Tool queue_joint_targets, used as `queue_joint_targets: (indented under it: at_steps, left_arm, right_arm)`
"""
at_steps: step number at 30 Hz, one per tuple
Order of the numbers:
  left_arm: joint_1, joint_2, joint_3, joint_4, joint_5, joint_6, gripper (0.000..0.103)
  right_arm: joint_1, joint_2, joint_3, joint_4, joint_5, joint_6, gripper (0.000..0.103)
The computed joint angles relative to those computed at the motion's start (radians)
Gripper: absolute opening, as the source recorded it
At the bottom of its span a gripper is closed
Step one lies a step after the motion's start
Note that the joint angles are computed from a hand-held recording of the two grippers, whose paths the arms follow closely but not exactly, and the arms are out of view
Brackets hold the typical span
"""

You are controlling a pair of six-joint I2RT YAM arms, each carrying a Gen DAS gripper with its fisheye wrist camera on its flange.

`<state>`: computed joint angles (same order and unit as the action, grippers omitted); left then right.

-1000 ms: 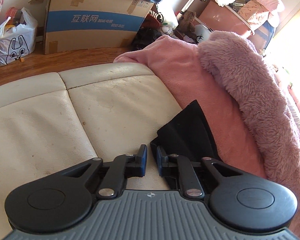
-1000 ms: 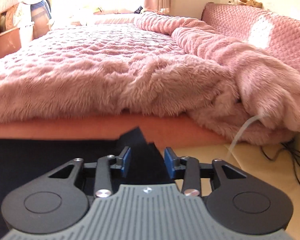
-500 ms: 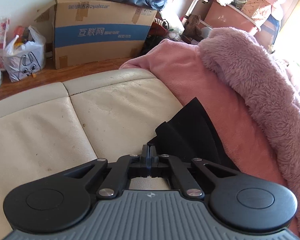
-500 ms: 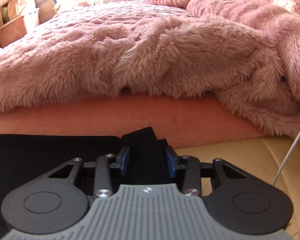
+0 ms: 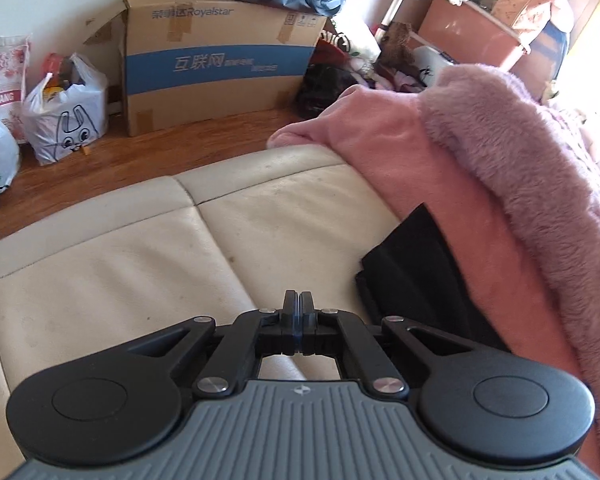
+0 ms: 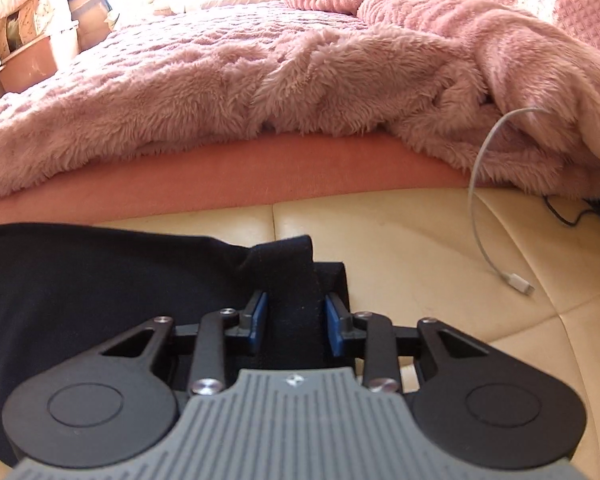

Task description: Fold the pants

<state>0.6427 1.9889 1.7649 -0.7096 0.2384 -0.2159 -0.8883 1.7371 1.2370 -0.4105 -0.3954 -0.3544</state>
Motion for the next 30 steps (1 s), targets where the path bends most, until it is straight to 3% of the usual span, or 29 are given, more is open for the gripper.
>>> queue_joint_targets:
  at_steps: [4, 6, 9, 24, 26, 28, 30]
  left_arm:
    - [-0.022, 0.004, 0.037, -0.029, 0.014, 0.010, 0.000]
    - [-0.034, 0.001, 0.033, -0.032, 0.009, -0.008, 0.000]
    - [-0.050, -0.008, 0.008, -0.032, -0.002, -0.008, 0.001]
    - [-0.054, -0.030, -0.048, -0.038, 0.010, -0.038, 0.002]
    - [-0.050, -0.036, -0.050, -0.043, 0.020, -0.049, 0.002]
    - [-0.040, -0.039, -0.046, -0.050, 0.055, -0.060, 0.002]
    - [-0.028, -0.035, -0.037, -0.054, 0.096, -0.076, 0.004]
  right_arm:
    - [-0.024, 0.094, 0.166, -0.075, -0.074, 0.008, 0.032]
    - [-0.029, 0.212, 0.337, -0.201, -0.106, 0.004, 0.032]
    - [-0.030, 0.354, 0.525, -0.374, -0.152, -0.008, 0.017]
    - [-0.100, 0.303, 0.376, -0.319, -0.257, 0.041, 0.025]
    - [-0.094, 0.270, 0.331, -0.273, -0.240, 0.047, 0.009]
    - [-0.099, 0.224, 0.286, -0.229, -0.245, 0.049, 0.001]
    - [-0.103, 0.175, 0.243, -0.193, -0.241, 0.033, 0.000]
